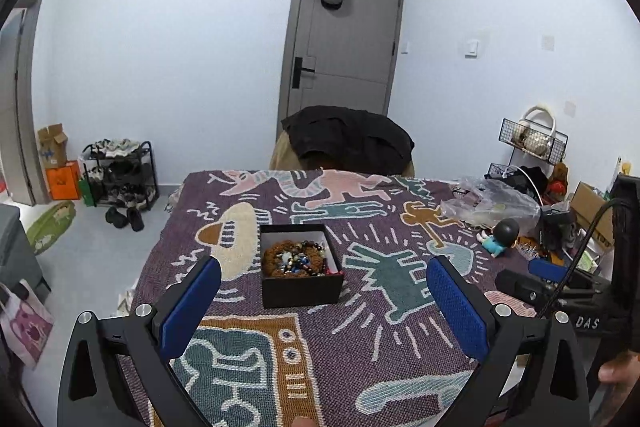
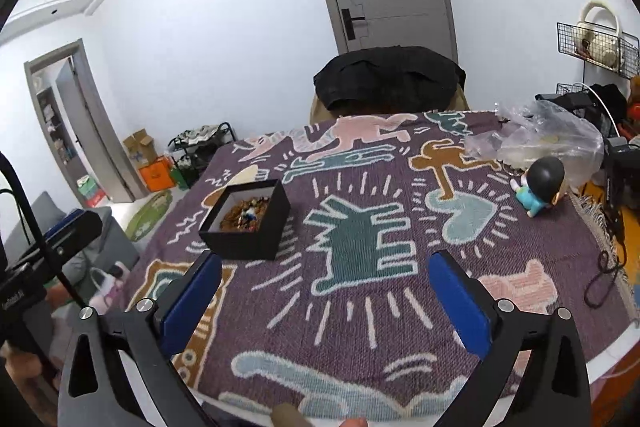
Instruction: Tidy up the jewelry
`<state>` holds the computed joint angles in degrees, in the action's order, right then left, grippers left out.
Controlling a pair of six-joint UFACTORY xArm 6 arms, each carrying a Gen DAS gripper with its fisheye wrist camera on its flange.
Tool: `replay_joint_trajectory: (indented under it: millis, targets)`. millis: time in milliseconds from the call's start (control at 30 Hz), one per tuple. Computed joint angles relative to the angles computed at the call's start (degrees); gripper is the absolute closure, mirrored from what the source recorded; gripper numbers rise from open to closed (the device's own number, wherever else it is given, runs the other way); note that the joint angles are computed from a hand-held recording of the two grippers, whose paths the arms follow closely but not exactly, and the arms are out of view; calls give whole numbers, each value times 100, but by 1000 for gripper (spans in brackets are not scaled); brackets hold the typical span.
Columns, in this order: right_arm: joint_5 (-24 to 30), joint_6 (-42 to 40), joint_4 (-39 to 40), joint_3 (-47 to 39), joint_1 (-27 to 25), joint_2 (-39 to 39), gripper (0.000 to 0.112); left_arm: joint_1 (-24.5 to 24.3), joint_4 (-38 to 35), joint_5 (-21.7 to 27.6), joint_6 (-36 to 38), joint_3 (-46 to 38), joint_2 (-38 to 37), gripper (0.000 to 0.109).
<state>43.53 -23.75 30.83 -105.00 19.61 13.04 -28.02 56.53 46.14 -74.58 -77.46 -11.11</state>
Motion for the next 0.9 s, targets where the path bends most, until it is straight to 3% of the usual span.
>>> replay_joint_trajectory:
  millis: [167, 367, 900]
  targets:
    - [-107, -56, -87, 315, 24, -167, 9, -119, 152, 160, -23, 53, -52, 6]
    - [198, -98, 66, 310, 2, -149, 9, -150, 116, 252, 72, 165, -127, 6]
    - [-242, -151, -180, 584, 147, -322, 9, -21, -44, 194, 103, 339, -211, 6]
